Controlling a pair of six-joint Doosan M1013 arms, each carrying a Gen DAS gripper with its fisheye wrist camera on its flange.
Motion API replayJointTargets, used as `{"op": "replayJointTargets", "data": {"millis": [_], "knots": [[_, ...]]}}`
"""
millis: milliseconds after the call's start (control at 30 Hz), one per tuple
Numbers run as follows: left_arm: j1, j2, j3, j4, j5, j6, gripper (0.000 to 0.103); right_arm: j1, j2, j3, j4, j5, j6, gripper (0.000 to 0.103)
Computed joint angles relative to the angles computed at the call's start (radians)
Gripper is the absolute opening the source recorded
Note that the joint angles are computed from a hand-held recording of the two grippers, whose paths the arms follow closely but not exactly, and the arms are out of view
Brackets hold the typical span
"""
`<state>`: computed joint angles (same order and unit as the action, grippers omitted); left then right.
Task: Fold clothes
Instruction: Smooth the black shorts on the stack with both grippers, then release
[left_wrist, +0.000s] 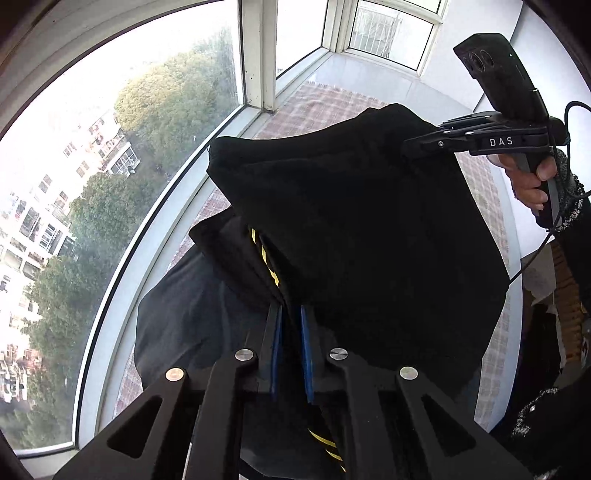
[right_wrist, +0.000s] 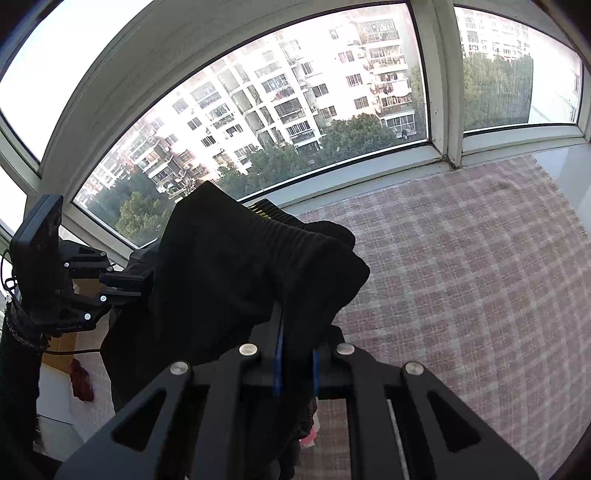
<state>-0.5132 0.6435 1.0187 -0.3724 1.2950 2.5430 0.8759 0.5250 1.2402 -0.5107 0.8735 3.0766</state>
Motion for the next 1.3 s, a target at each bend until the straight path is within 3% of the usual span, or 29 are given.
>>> {"op": "replayJointTargets", "data": {"millis": [67,100,200,233,333,433,500,533,567,667,800,867,933,1033,1167,1300], "knots": [[0.000,-0.012,0.018,0.002,-0.021,0.002,0.032,0.002,0.001,-0.003,-0.010,0.006,0.006,0.011],[-0.002,-0.018,0.027,0.007,-0.031,0.015,0.034,0.004,-0.001,-0.002,-0.016,0.007,0.011,0.011],[-0.003,-0.026,0.042,0.004,-0.013,0.043,0.032,0.007,-0.006,0.005,-0.021,0.010,0.018,0.011],[-0.006,-0.032,0.054,0.010,-0.022,0.052,0.027,0.007,-0.007,0.008,-0.021,0.012,0.020,0.011],[-0.015,-0.058,0.100,0.041,-0.085,0.082,0.015,0.008,-0.010,0.013,-0.019,0.013,0.026,0.011],[-0.019,-0.084,0.137,0.062,-0.139,0.096,0.014,0.002,-0.013,0.021,-0.008,-0.017,0.017,0.011],[-0.016,-0.091,0.141,0.051,-0.146,0.094,0.020,-0.008,-0.016,0.033,0.014,-0.051,0.023,0.011],[-0.013,-0.095,0.142,0.043,-0.148,0.093,0.035,-0.015,-0.017,0.039,0.022,-0.067,0.033,0.011],[-0.011,-0.091,0.134,0.033,-0.136,0.088,0.041,-0.021,-0.016,0.044,0.026,-0.082,0.050,0.011],[-0.013,-0.070,0.103,0.035,-0.096,0.070,0.039,-0.043,-0.013,0.058,0.060,-0.130,0.065,0.011],[-0.026,-0.069,0.113,0.062,-0.102,0.071,0.038,-0.026,-0.008,0.042,-0.015,-0.088,0.097,0.006],[-0.033,-0.075,0.129,0.079,-0.117,0.083,0.013,-0.003,-0.021,0.052,-0.090,-0.079,0.142,0.005],[-0.032,-0.082,0.139,0.072,-0.116,0.095,0.010,0.017,-0.039,0.071,-0.161,-0.077,0.195,0.005],[-0.011,-0.088,0.138,0.005,-0.066,0.126,0.011,0.030,-0.046,0.080,-0.189,-0.053,0.213,0.005],[-0.005,-0.082,0.128,0.006,-0.084,0.085,0.029,0.024,-0.040,0.076,-0.138,-0.026,0.188,0.005],[-0.013,-0.066,0.114,0.034,-0.056,0.066,0.033,0.017,-0.038,0.076,-0.111,-0.019,0.176,0.005]]}}
